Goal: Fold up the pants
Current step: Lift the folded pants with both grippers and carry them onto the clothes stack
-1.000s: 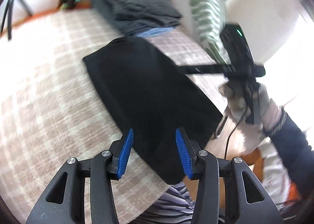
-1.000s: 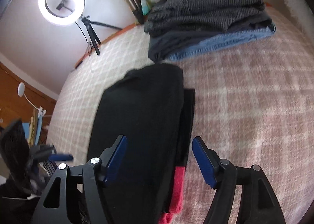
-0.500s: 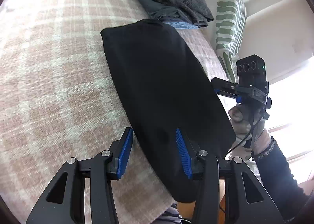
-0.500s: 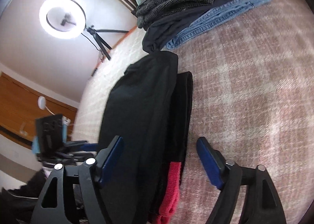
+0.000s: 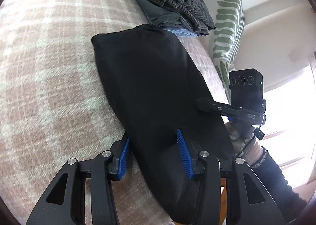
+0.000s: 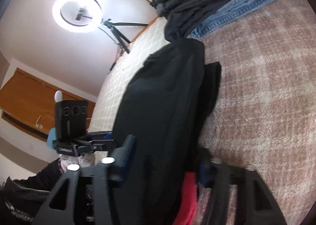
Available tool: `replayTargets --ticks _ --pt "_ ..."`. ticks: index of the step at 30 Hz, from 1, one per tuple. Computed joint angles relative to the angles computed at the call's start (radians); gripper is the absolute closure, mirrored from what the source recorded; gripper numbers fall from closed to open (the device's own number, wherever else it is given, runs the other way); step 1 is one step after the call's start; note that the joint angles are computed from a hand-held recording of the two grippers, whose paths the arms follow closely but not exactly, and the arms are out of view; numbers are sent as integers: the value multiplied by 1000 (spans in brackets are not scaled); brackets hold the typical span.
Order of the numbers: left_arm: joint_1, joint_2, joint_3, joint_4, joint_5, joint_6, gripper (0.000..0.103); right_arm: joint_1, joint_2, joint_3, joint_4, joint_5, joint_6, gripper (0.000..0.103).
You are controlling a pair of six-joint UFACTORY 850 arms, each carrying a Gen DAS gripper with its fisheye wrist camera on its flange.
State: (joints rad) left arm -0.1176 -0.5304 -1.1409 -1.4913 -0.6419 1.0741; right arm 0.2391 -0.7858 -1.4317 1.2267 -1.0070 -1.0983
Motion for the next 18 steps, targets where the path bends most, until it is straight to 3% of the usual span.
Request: replayTargets --ticks 1,10,18 --pt "-4 2 -1 2 10 -6 60 3 3 4 -1 13 8 67" --pt "-34 17 1 30 117 -40 76 62 112 69 -121 242 61 85" --pt "-51 64 22 16 167 43 88 115 214 119 -196 379 74 93"
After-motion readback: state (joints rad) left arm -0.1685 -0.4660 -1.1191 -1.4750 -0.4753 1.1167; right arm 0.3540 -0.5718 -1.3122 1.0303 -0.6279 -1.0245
